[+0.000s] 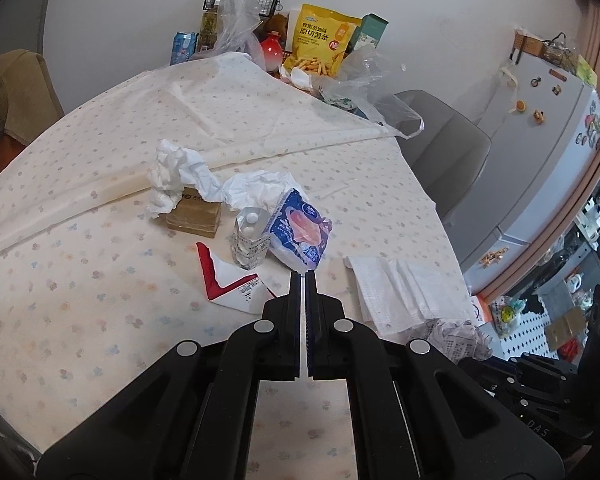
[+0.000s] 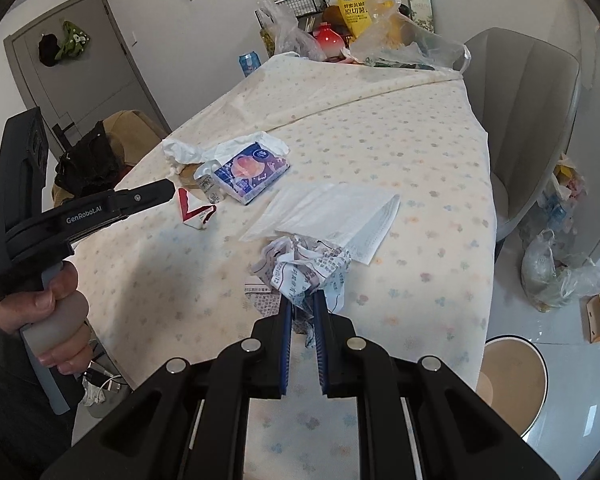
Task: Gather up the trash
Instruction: 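Carry the crumpled paper to the white bin and open the right gripper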
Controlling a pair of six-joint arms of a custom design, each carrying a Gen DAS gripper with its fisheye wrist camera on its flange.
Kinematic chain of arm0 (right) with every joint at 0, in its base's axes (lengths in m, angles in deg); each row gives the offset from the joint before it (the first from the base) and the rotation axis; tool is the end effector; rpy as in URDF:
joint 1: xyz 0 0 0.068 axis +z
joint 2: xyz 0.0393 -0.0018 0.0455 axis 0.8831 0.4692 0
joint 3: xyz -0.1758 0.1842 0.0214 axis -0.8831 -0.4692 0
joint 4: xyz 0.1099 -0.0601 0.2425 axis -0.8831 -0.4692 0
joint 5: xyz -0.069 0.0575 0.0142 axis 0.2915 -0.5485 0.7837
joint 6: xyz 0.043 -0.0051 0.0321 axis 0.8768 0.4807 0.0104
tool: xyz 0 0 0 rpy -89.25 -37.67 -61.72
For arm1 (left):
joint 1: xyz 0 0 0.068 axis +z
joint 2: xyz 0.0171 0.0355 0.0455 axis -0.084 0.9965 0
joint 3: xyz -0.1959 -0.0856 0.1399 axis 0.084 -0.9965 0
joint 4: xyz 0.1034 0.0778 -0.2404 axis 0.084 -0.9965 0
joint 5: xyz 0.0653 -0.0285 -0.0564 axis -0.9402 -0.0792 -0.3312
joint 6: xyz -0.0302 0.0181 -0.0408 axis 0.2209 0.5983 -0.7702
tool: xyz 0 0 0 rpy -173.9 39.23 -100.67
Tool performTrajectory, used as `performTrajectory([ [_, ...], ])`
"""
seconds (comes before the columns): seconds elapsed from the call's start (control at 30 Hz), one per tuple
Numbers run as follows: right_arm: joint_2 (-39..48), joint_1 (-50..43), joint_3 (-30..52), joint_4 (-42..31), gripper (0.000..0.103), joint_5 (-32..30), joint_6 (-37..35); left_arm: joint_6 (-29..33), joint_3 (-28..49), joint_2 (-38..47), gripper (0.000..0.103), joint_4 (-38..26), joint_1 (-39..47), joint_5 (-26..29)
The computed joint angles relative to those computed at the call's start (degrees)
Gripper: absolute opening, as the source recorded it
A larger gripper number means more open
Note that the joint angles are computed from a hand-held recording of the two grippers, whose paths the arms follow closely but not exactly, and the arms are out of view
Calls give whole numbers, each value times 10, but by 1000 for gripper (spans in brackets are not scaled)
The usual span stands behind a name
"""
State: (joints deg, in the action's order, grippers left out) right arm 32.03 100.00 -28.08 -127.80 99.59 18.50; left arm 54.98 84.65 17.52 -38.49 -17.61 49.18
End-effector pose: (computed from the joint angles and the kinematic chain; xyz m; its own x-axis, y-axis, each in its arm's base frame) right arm 0.1311 0.0940 0.2130 -0.7521 0.0818 -0.6540 -0.1208 0.9584 0.2587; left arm 0.2066 -0.0556 0.2427 -0.7157 -0.0300 -0.6978 0.2553 0.9187 -0.3014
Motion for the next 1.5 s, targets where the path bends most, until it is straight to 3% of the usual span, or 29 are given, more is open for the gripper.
performTrajectory([
  [0.53, -44, 54, 119, -50, 11, 100, -32, -7, 34, -33, 3, -21, -10, 5],
  [0.93, -161, -112, 88, -154, 11, 43, -65, -44, 70, 31, 3, 20, -149, -67],
  [1.07, -206, -242, 78, -187, 11, -30, -117, -54, 86, 66, 3, 41, -204, -88],
  [1.27, -246, -530, 56, -230, 12, -213, -257, -62, 113, 123, 3, 64, -266, -109],
  [1.5, -227, -913, 28, -304, 12, -430, -515, -70, 156, 200, 3, 84, -323, -133],
])
